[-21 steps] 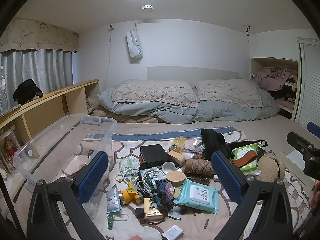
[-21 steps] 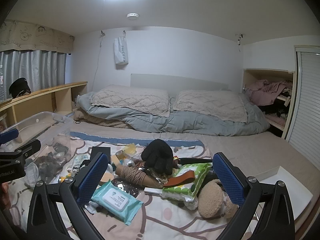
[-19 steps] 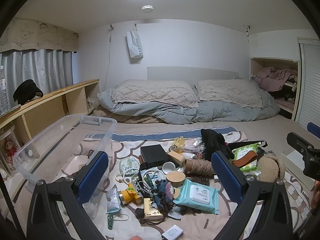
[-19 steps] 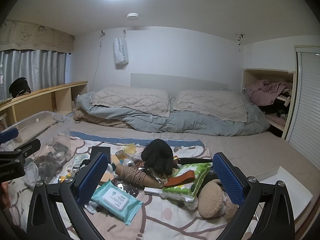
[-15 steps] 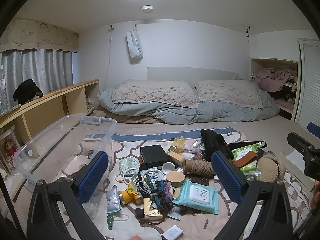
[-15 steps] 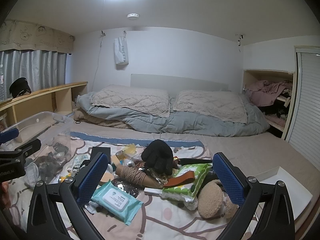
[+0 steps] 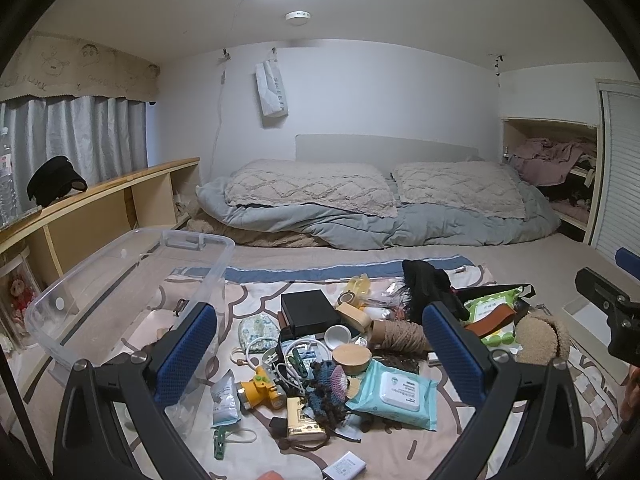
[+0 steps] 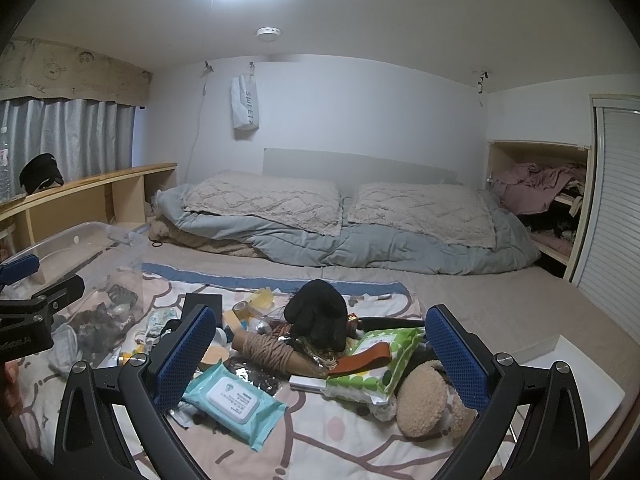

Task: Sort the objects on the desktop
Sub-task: 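Move both tools toward the cluttered pile on the bed, then lower the left tool over the white charger while the right tool approaches the blue wipes pack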

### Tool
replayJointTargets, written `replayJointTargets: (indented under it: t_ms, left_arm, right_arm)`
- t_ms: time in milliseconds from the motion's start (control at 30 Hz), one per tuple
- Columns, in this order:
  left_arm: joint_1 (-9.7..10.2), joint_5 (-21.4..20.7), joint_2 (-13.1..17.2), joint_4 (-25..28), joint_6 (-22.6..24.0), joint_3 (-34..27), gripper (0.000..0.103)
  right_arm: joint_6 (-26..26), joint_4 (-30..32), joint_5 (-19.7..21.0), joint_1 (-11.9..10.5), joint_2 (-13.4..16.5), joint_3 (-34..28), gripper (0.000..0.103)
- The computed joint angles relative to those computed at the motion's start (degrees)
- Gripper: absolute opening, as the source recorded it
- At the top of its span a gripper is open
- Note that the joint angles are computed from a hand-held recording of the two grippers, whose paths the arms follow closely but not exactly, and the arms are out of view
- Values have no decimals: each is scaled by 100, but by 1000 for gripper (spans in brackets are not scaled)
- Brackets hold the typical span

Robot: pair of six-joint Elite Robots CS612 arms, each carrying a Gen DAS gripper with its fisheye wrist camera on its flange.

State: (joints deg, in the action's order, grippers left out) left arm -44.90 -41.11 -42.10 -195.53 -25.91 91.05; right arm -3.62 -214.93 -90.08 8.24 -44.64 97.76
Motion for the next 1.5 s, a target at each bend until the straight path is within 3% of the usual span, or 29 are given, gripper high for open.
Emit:
replayJointTargets:
  t_ms: [367,700,867,1167,1300,1500]
  left_arm:
    - [75,-82,67,-268,-17,-27,103]
    - [166,-162,274,-190,-276,-174,103]
    - [203,-202,384,36,-444,-263,103]
    - [276,-598,598,584,-676,-449,103]
    - [350,-1132,661,845,-888,-474,103]
    - [361,-1443,734,1289,-1168,-526,103]
  right_arm:
    - [190,108,6,-26,105,-131,103]
    - [368,567,-167,-36,415,-472,103]
    - [555,877,46,-89,572,-630,103]
    - [744,1629,74,-103,790,-895,103]
    - [816,1940,112,-116,877,-1004,103]
    - [969,2298,222,-142,962,-1095,103]
